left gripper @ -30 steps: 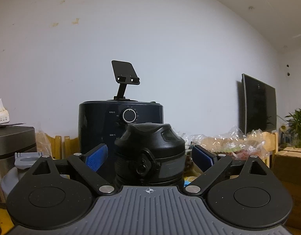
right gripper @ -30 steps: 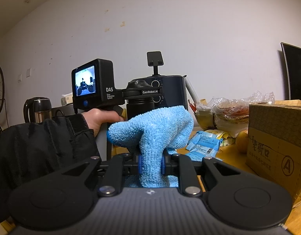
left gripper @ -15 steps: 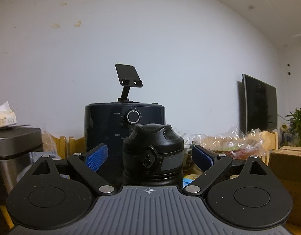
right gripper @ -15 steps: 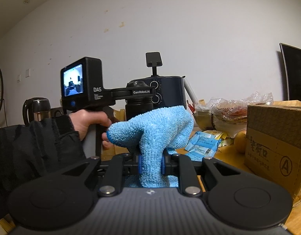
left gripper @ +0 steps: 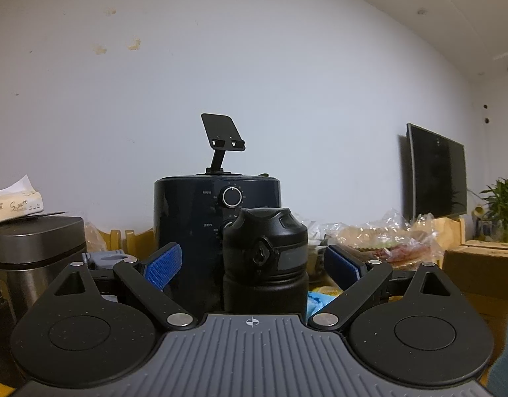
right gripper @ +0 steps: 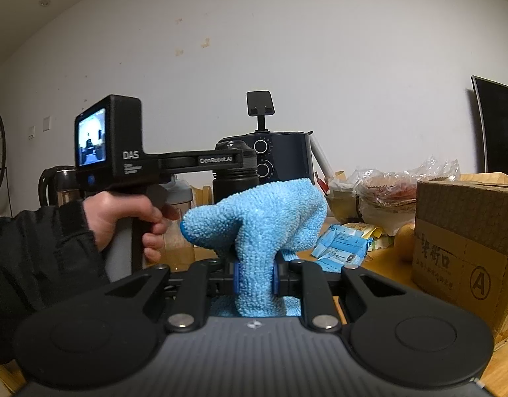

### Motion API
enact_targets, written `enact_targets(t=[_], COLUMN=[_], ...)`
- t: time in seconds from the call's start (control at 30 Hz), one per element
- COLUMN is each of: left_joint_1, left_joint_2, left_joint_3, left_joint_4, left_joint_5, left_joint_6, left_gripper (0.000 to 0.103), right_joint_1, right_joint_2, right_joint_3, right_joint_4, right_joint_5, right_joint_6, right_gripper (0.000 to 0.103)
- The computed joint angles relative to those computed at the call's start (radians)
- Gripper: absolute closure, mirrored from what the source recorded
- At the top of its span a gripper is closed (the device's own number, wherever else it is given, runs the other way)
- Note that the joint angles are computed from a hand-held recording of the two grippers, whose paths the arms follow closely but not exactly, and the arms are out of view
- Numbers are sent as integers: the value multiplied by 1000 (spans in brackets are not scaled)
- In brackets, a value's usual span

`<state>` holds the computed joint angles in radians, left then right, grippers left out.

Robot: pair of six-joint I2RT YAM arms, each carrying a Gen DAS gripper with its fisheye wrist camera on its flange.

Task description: Clean container

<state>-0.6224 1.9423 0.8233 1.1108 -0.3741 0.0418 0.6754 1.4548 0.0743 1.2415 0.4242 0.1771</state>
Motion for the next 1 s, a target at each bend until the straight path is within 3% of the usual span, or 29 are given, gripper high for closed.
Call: enact_targets(t=[1.0], left_joint_1=[-104], left_joint_2=[-309], left_joint_3=[-304], left_joint_4=[-43], left_joint_5=[-173], left_joint_6=[-69], left_gripper=[8], right_joint_1=[71], right_joint_2=[-106], right_joint_3=[-10], right_joint_4=[-90], right_joint_5=[68], right_joint_6=[-12], right_gripper=[88])
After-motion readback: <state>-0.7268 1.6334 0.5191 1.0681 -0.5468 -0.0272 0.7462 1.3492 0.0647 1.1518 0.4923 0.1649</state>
